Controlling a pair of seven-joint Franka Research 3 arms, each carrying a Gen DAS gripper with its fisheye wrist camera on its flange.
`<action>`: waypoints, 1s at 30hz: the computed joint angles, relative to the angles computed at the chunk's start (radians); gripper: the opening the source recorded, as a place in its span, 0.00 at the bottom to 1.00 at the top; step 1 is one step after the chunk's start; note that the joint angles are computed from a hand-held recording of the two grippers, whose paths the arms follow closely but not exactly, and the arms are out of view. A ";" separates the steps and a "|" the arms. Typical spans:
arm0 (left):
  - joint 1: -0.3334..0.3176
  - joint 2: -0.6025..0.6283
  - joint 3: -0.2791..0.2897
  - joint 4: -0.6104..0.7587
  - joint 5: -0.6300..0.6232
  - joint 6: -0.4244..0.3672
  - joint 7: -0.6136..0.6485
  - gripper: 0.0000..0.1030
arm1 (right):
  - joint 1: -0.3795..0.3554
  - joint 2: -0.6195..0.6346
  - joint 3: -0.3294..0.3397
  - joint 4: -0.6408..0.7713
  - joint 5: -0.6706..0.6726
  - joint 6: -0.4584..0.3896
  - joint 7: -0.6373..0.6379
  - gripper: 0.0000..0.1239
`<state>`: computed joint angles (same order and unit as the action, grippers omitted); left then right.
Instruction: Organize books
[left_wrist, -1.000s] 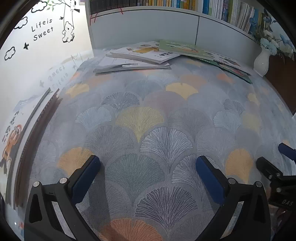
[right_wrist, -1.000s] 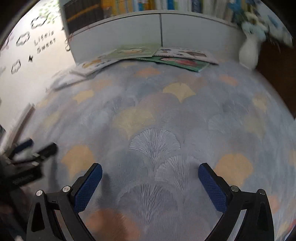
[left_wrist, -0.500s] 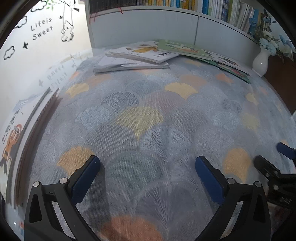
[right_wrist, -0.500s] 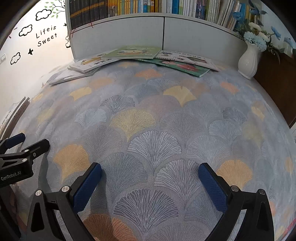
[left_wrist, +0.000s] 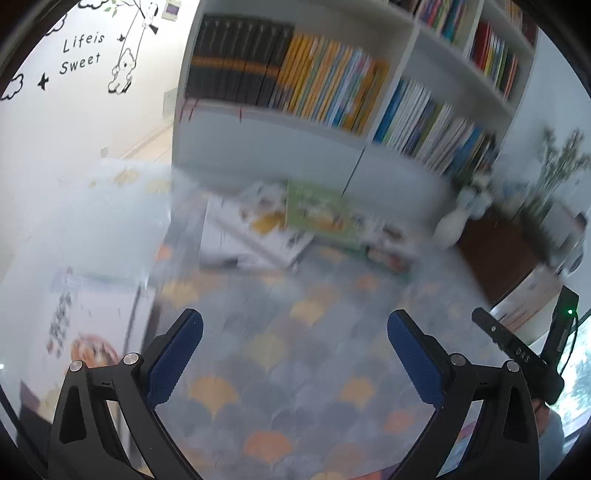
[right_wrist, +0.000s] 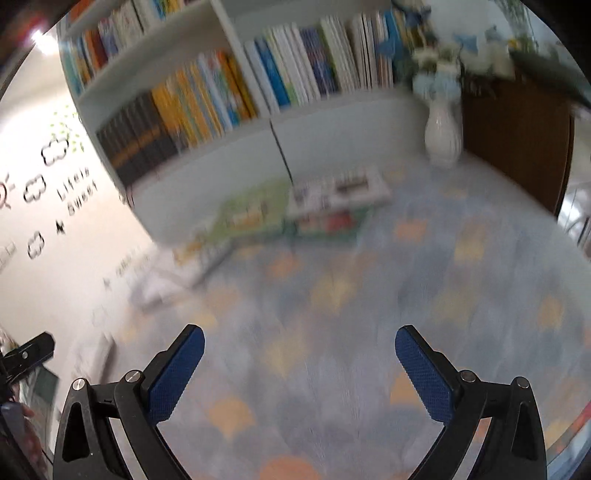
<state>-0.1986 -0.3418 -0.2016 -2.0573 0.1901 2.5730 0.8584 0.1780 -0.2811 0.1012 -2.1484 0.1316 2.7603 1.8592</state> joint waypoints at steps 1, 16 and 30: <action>0.004 -0.003 0.004 0.021 0.006 -0.009 0.007 0.97 | -0.025 0.007 0.017 0.040 -0.052 -0.005 0.020 0.83; 0.090 0.125 0.079 0.332 -0.092 -0.118 0.072 0.99 | 0.051 0.232 0.021 0.630 -0.312 -0.120 -0.135 0.83; 0.055 0.466 0.017 0.363 0.131 -0.176 0.399 0.99 | 0.145 0.718 0.014 0.833 0.342 -0.269 -0.301 0.83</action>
